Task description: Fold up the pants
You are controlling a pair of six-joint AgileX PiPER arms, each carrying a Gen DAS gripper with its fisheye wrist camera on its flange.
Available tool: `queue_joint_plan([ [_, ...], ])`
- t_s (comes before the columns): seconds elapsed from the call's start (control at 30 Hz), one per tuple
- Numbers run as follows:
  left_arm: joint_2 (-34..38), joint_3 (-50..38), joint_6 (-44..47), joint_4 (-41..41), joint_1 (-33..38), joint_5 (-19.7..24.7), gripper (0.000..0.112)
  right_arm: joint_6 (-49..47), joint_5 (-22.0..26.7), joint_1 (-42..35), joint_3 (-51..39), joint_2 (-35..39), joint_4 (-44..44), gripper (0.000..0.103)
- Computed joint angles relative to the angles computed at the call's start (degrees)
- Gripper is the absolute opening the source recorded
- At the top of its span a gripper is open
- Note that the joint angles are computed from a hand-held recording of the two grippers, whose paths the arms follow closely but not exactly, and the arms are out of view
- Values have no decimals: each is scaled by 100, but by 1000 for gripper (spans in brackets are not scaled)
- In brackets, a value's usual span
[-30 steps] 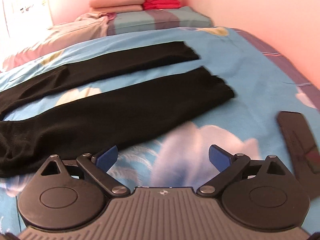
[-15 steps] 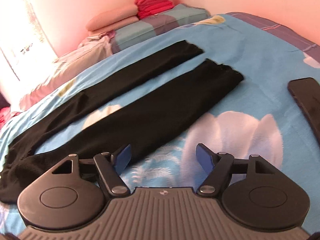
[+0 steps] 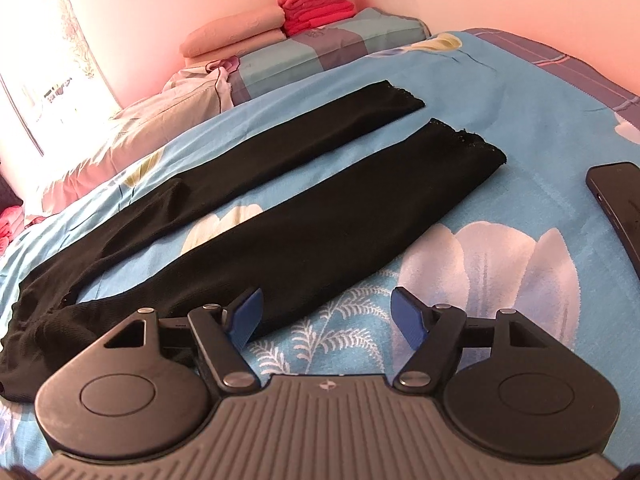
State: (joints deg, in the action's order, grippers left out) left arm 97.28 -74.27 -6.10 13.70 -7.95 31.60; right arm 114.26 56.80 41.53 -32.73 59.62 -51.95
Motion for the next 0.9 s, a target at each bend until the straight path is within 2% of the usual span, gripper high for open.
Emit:
queue_joint_plan([
  [0.07,21,-64,286,-303,74,55,103,26,6,21,14,-20,-28,75],
  [0.13,92,-237,1238,-1353,353,306,103,69,8,55,47,-63,-40,75],
  [0.17,131,-330,1677,-1926,518,547,103,116,32,95,70,-97,-46,75],
  [0.27,362,-848,2787,-3645,1182,1835,103,220,87,203,163,-323,-28,75],
  [0.33,522,-900,3460,-4575,1619,2318,103,351,130,279,257,-572,-44,75],
  [0.43,613,-949,3545,-4820,1725,2379,103,514,-220,89,529,-1114,-43,75],
  [0.5,708,-1033,3470,-4917,1717,2376,103,488,-577,-196,641,-1261,28,73],
  [0.53,771,-1088,3479,-4993,1705,2375,103,330,-902,-497,719,-1323,149,72],
  [0.63,941,-1210,3340,-5127,1613,2245,103,-73,-1801,-1264,927,-1330,465,68],
  [0.73,1094,-1346,3266,-5287,1602,2179,103,-24,-2273,-1619,1109,-1345,324,68],
  [0.9,1361,-1536,3295,-5581,1567,2025,103,-925,-3327,-2772,1186,-1168,795,68],
])
